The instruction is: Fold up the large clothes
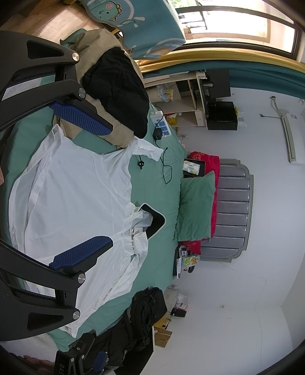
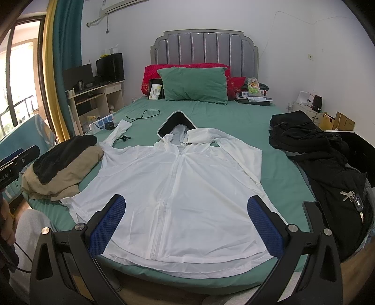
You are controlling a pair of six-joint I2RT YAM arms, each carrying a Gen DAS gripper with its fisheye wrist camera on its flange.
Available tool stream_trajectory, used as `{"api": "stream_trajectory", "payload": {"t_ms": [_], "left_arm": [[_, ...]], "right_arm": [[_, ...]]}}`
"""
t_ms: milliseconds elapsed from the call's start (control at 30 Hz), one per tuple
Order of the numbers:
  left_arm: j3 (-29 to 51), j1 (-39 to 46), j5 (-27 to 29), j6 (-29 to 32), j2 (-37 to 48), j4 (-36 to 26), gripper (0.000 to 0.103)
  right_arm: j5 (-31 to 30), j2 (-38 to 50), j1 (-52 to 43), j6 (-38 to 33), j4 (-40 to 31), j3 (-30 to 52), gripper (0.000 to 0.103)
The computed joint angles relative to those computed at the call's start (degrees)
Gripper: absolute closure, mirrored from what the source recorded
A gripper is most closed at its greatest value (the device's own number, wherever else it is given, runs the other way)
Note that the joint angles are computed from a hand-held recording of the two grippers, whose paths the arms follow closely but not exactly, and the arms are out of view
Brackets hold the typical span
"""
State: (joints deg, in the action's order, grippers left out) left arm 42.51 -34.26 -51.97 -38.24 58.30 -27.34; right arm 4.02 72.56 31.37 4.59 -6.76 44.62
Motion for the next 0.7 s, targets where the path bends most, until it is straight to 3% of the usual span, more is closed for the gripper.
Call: {"api": "stream_trajectory", "payload": {"t_ms": [700], "left_arm": [[0.50,-1.03,-0.95,-1.55,1.38,-0.22,0.013]], "right_arm": [[0.03,-0.53,-0.32,-0.28,0.05,-0.29,0.000]]}}
